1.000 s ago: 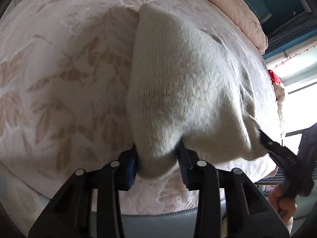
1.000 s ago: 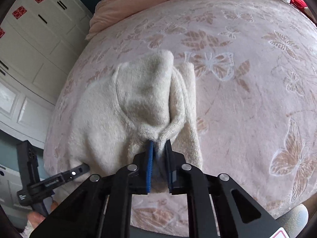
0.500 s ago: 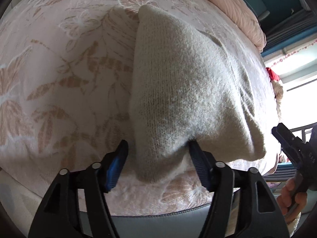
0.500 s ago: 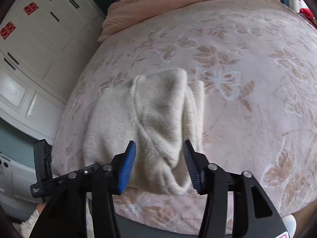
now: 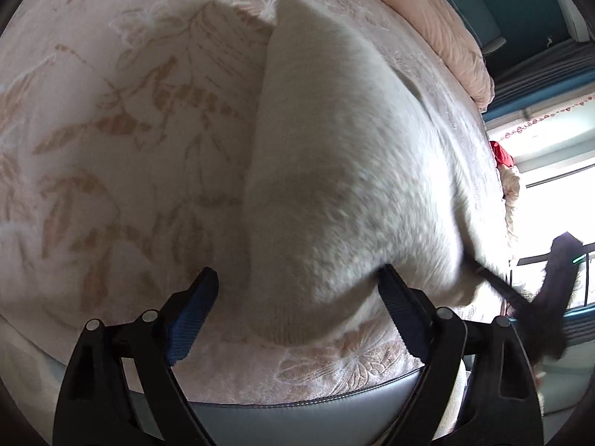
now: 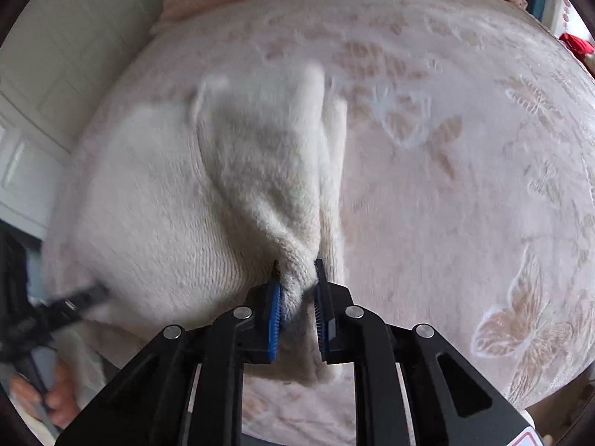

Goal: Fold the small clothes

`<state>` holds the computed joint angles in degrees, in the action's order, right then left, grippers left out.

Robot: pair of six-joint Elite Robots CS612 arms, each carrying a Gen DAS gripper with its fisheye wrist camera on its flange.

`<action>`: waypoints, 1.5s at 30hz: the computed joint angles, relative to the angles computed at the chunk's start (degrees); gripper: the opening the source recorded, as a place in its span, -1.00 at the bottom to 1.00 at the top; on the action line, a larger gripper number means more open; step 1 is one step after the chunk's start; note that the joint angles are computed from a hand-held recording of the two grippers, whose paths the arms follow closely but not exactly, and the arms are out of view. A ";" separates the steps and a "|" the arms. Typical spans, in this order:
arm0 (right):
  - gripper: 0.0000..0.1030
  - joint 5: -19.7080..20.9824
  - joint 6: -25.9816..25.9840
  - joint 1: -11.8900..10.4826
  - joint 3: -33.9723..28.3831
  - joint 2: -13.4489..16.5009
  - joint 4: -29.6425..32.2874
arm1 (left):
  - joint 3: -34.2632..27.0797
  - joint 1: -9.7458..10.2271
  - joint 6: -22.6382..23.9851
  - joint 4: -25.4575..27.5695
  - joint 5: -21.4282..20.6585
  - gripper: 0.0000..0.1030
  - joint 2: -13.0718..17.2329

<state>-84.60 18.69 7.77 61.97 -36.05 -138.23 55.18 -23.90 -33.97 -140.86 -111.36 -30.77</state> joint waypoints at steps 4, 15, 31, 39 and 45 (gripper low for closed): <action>-0.56 1.04 3.62 -0.12 2.19 -1.57 -6.68 | -0.39 -0.16 -0.26 0.29 1.03 0.60 0.10; -0.39 13.87 13.92 -2.72 1.23 1.36 -7.41 | -10.03 -0.35 8.51 11.32 -0.01 -0.30 3.61; -0.15 -6.27 10.69 1.68 12.08 -7.62 -15.16 | -4.49 -2.11 20.92 8.45 10.11 -0.12 -0.88; -0.98 -8.06 -0.14 3.49 5.99 -3.11 -5.26 | 2.88 -5.76 21.20 1.20 23.90 0.14 -6.08; -0.96 -9.23 0.89 3.44 6.27 -4.02 -8.09 | 5.72 -6.57 18.12 -0.80 24.36 0.26 -7.73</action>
<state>-93.83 19.58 11.21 68.23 -40.07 -146.32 60.89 -30.47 -15.85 -141.65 -87.00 -38.50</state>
